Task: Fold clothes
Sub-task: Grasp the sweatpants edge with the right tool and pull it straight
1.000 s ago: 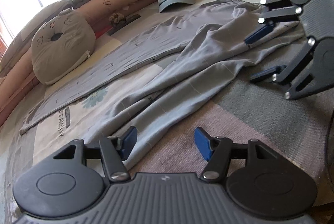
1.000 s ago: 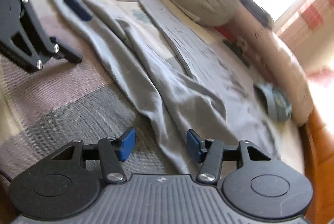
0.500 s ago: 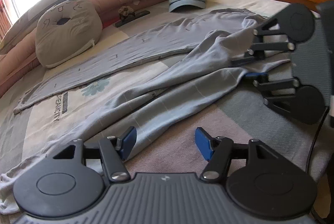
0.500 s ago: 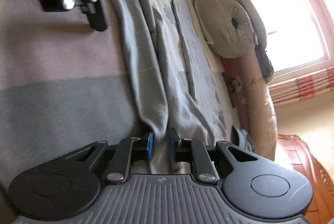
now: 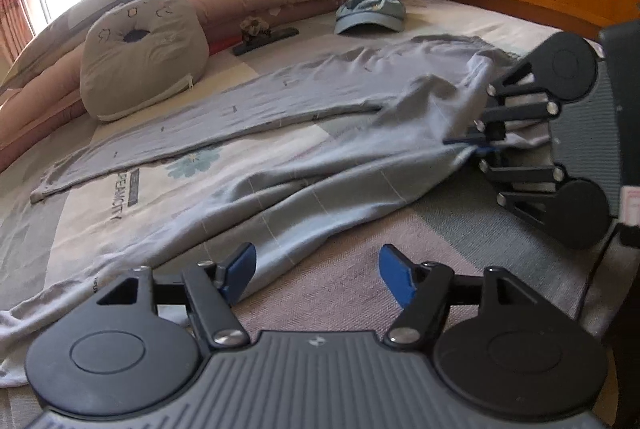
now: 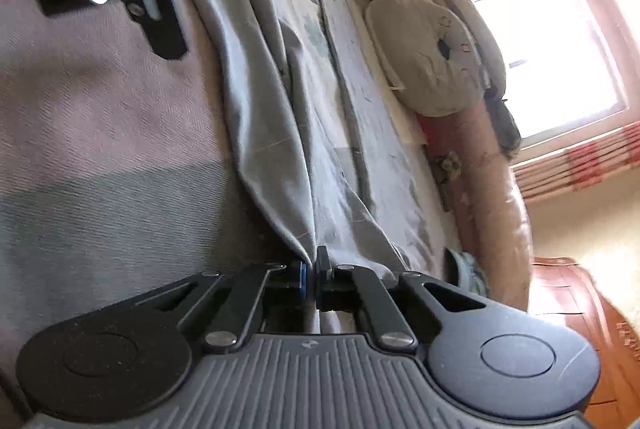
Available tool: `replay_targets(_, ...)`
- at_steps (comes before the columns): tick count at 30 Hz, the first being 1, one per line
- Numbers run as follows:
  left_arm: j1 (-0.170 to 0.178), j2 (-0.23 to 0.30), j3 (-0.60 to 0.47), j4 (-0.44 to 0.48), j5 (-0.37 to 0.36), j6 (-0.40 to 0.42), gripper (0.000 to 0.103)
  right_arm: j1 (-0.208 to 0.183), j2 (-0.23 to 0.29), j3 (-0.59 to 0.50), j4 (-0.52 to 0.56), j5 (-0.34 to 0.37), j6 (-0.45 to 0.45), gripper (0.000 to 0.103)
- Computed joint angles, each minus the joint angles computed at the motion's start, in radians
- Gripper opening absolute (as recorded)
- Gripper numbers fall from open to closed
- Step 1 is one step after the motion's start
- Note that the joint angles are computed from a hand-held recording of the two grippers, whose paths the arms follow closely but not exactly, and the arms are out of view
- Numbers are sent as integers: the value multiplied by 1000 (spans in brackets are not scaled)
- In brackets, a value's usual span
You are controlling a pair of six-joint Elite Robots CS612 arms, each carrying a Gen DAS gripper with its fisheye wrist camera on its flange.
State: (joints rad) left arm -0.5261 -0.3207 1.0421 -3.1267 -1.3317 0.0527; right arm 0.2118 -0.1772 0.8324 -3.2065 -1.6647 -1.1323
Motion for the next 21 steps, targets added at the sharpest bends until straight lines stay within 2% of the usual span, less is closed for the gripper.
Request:
replay_targets(5,-2,-13,23,-13,-1,4,70,-2,-65,95,26,23,14,5)
replay_targets(10,-8,-25,50,-31,4,8,70,-4,-99,150,41,49,50,3)
replay_targets(14,-10,-34,67,-39,12,8,70,-1,-103,168,28,55,50,2)
replay_targets(16,-12,-41,81,-48,18,9,70,-2,-113,177,51,66,83,2)
replay_targets(21,-13,-56,106,-54,30,14,70,-18,-184,255,140,176,178,2)
